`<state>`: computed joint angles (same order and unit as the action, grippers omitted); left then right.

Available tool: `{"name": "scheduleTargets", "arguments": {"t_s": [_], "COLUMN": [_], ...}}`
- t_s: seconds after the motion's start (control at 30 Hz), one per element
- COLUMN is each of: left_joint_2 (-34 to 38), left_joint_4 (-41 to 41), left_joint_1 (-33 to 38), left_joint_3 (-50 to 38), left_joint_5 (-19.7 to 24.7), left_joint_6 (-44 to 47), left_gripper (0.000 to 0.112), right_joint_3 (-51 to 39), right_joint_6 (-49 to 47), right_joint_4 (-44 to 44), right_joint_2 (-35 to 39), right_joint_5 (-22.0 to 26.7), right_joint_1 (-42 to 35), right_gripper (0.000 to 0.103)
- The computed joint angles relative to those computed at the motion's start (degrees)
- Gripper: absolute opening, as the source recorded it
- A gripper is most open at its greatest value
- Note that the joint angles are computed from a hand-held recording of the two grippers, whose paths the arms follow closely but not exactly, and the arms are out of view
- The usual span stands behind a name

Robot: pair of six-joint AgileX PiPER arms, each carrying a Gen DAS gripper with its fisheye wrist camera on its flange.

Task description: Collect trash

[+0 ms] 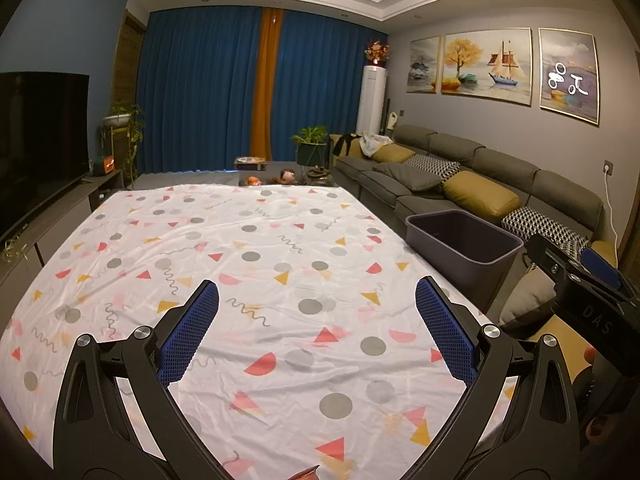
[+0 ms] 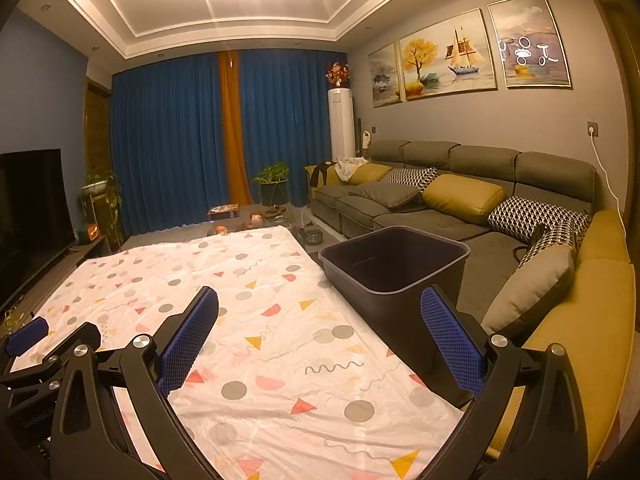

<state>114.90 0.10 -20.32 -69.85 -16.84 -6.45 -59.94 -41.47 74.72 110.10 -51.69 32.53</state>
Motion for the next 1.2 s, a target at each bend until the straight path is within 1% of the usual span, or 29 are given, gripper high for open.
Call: {"name": "scheduleTargets", "arguments": {"t_s": [0.57, 1.2], "left_joint_2": [-0.05, -0.21], "left_joint_4": [0.75, -0.17], "left_joint_1": [-0.02, -0.21], "left_joint_3": [-0.41, -0.85], "left_joint_5": [0.34, 0.77], "left_joint_6": [-0.78, -0.15], "left_gripper": [0.097, 0.097], "right_joint_3": [-0.94, -0.97], "right_joint_6": [-0.3, -0.16], "right_joint_4": [-0.04, -0.06], "right_joint_2": [0.52, 0.48], "right_joint_5": [-0.2, -0.12], "right_joint_1": [0.17, 0.2], "right_gripper": [0.097, 0.097]}}
